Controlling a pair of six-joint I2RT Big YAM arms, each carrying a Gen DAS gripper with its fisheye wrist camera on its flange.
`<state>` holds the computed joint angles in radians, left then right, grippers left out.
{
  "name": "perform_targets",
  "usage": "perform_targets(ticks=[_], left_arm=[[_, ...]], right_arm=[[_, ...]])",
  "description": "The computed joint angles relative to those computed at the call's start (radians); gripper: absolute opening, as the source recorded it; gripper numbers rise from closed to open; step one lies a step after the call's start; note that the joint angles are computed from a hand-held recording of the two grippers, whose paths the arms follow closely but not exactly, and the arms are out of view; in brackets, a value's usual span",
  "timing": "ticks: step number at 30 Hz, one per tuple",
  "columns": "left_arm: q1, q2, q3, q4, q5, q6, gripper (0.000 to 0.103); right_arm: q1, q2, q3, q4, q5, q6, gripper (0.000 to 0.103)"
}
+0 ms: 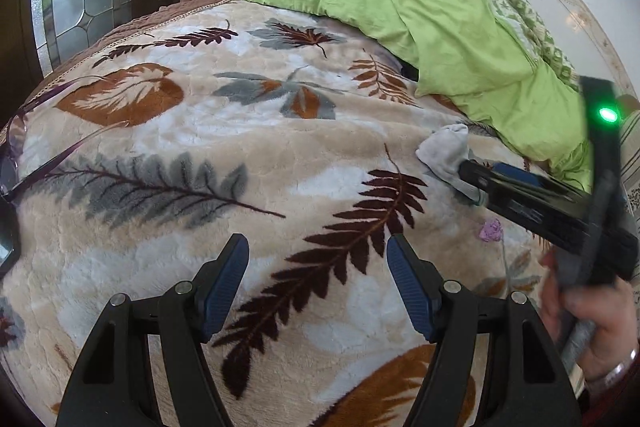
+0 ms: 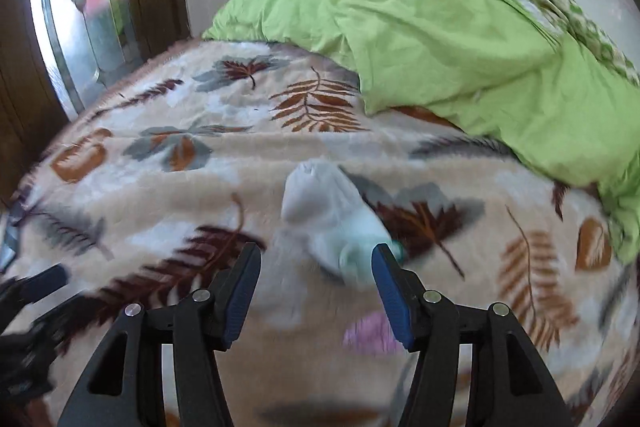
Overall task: Collect trash
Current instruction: 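Grasp the white sock with right tool while left tool grasps purple paper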
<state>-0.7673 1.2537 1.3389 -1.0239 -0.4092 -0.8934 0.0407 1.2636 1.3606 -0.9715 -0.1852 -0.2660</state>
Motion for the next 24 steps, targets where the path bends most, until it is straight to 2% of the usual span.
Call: perform_targets(ticks=[2, 4, 5, 6, 8, 12, 15, 18, 24], left_arm=[[0.004, 0.002, 0.000, 0.002, 0.003, 0.005, 0.070], [0.006, 0.008, 0.002, 0.002, 0.008, 0.009, 0.070], [0.009, 0.010, 0.004, 0.004, 0.016, 0.013, 0.070], [0.009, 0.012, 0.004, 0.010, 0.021, 0.018, 0.070], [0.005, 0.020, 0.011, 0.014, 0.018, 0.034, 0.070], [-0.005, 0.032, 0.019, 0.044, 0.031, 0.053, 0.070], [-0.019, 0.051, 0.032, 0.074, 0.053, 0.088, 0.070], [-0.025, 0.098, 0.067, 0.115, 0.127, 0.185, 0.070], [-0.063, 0.231, 0.181, 0.185, 0.179, 0.348, 0.069]], right_arm=[[0.025, 0.051, 0.020, 0.039, 0.033, -0.001, 0.061], [0.040, 0.112, 0.049, 0.045, 0.084, 0.001, 0.061], [0.042, 0.129, 0.055, 0.048, 0.094, 0.003, 0.056], [0.043, 0.146, 0.062, 0.044, 0.100, 0.005, 0.032], [0.037, 0.149, 0.065, 0.036, 0.102, 0.029, 0.026], [-0.024, 0.033, 0.013, 0.064, -0.012, 0.115, 0.024], [-0.107, -0.083, -0.022, 0.042, -0.108, 0.198, 0.024], [-0.203, -0.202, -0.054, -0.012, -0.158, 0.224, 0.024], [-0.452, -0.375, -0.149, -0.121, -0.316, 0.275, 0.024]])
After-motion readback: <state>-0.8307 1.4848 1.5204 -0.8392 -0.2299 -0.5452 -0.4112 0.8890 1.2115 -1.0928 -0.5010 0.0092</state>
